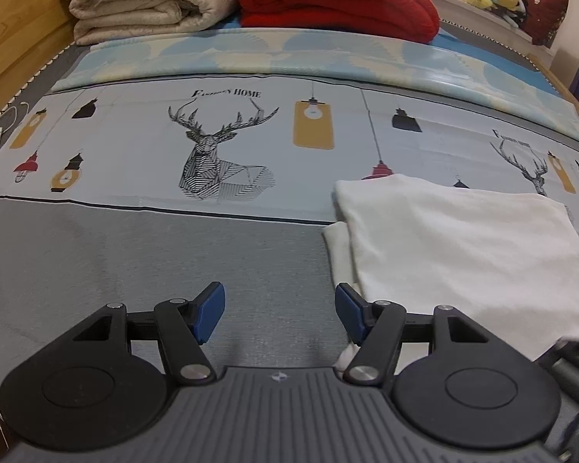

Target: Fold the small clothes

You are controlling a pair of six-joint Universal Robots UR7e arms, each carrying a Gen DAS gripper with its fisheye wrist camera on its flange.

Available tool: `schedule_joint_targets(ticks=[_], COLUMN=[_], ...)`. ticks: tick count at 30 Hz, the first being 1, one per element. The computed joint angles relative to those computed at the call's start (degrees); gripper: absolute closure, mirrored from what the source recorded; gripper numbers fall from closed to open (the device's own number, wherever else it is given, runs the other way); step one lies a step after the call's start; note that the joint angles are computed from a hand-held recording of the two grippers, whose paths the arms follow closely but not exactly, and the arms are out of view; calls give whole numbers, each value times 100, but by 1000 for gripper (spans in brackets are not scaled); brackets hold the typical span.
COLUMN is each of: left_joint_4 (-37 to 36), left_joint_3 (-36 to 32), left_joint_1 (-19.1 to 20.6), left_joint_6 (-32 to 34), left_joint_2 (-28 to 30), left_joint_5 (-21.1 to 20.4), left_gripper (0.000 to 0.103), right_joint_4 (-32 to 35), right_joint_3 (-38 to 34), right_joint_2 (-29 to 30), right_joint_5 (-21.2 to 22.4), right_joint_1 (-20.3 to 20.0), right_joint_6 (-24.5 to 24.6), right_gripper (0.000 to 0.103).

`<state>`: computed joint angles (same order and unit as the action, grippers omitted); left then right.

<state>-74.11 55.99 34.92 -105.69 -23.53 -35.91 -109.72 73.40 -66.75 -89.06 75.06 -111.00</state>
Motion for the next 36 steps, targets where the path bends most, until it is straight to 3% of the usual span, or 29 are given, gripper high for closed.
schedule_joint_targets(ticks=[3, 6, 10, 13, 16, 19, 23, 29, 36], left_joint_4=[15, 33, -48, -293, -809, -1517, -3002, -4749, -5681], left_joint_3=[95, 180, 285, 381, 527, 669, 982, 979, 454], left_joint_1=[18, 40, 72, 113, 180, 278, 434, 699, 1047], left_joint_6=[-11, -60, -19, 83, 287, 589, 1214, 1943, 2047], left_joint_2=[-71, -138, -209, -259, -309, -335, -383, -136, 377], left_joint_5=[-50, -86, -106, -138, -197, -275, -564, -1115, -1574], left_gripper=[34, 34, 34, 34, 34, 32, 20, 18, 21], right_joint_4=[-182, -619, -1277, -1422, -1407, -1463, -870, 208, 1033], right_joint_3=[413, 897, 1363, 1489, 1483, 1468, 1069, 66, -825], right_joint_2=[-80, -189, -202, -225, -218, -219, -239, -149, 34], right_joint_5=[-364, -552, -929, -758, -680, -607, -280, 477, 851], right_joint_1=[24, -5, 0, -64, -63, -71, -28, -78, -239], right_joint_6=[-434, -1140, -1544, -1746, -1621, -1600, -1032, -285, 100], right_gripper=[65, 64, 60, 59, 66, 95, 97, 99, 99])
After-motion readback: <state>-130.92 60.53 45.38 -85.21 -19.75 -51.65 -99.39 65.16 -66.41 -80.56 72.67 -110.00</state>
